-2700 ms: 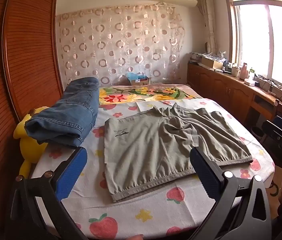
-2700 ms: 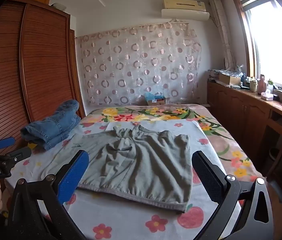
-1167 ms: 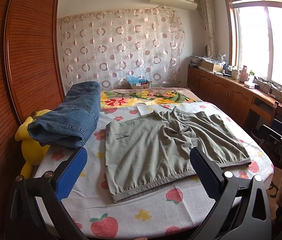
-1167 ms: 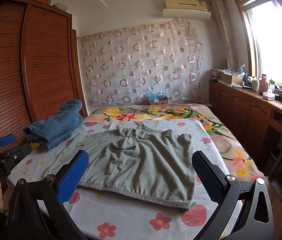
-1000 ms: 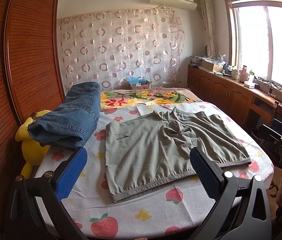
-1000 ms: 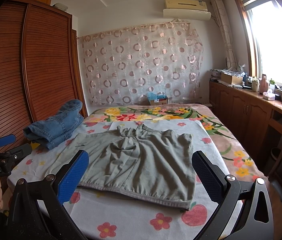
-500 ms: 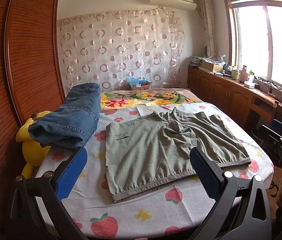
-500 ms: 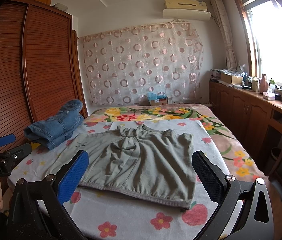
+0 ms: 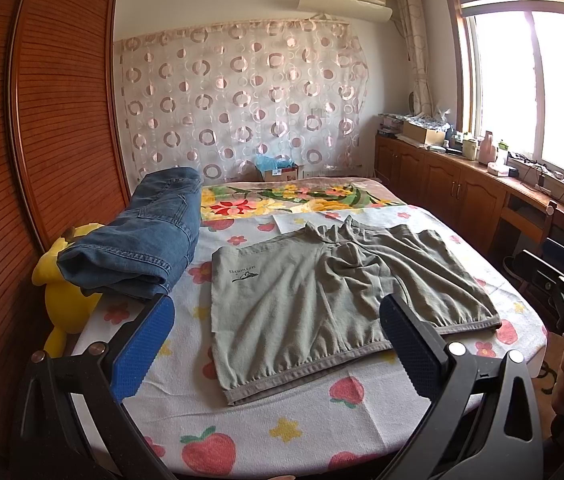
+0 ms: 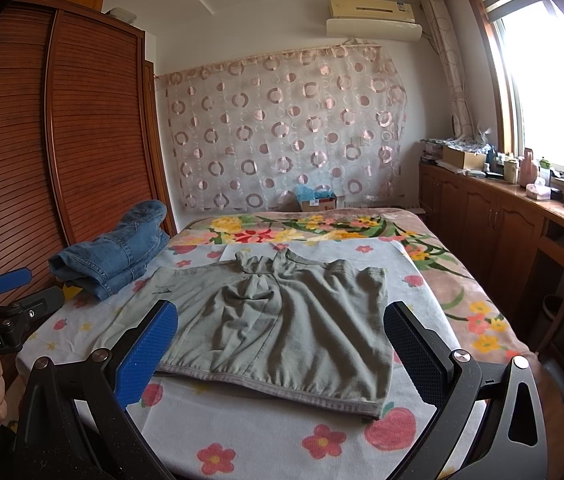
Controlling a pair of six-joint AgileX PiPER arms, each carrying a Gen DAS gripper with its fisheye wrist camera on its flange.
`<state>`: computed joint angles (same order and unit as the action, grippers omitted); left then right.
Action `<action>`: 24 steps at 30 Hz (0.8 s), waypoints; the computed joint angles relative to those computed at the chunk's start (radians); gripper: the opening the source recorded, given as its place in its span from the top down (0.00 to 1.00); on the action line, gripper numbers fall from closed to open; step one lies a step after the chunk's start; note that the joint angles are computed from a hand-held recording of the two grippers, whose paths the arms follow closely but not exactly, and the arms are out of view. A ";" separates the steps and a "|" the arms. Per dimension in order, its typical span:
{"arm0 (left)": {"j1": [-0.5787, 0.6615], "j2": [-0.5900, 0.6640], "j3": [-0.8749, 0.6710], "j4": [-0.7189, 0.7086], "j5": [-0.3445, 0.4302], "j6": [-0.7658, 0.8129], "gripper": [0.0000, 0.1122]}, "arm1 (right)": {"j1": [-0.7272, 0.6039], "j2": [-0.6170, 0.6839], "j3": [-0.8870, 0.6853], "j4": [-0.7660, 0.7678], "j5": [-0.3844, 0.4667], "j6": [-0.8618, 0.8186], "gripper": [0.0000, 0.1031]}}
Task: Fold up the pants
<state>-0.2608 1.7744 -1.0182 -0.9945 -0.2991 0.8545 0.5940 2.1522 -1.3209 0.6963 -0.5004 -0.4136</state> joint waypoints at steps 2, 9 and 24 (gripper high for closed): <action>0.000 0.001 0.000 0.002 -0.002 -0.002 0.08 | 0.000 -0.001 0.001 0.001 0.000 -0.002 0.00; -0.002 -0.002 0.002 -0.003 0.000 0.004 0.08 | 0.000 0.000 0.001 -0.002 -0.002 0.003 0.00; 0.055 0.092 -0.143 -0.245 0.168 0.331 0.08 | -0.018 0.014 -0.042 0.014 0.052 -0.034 0.00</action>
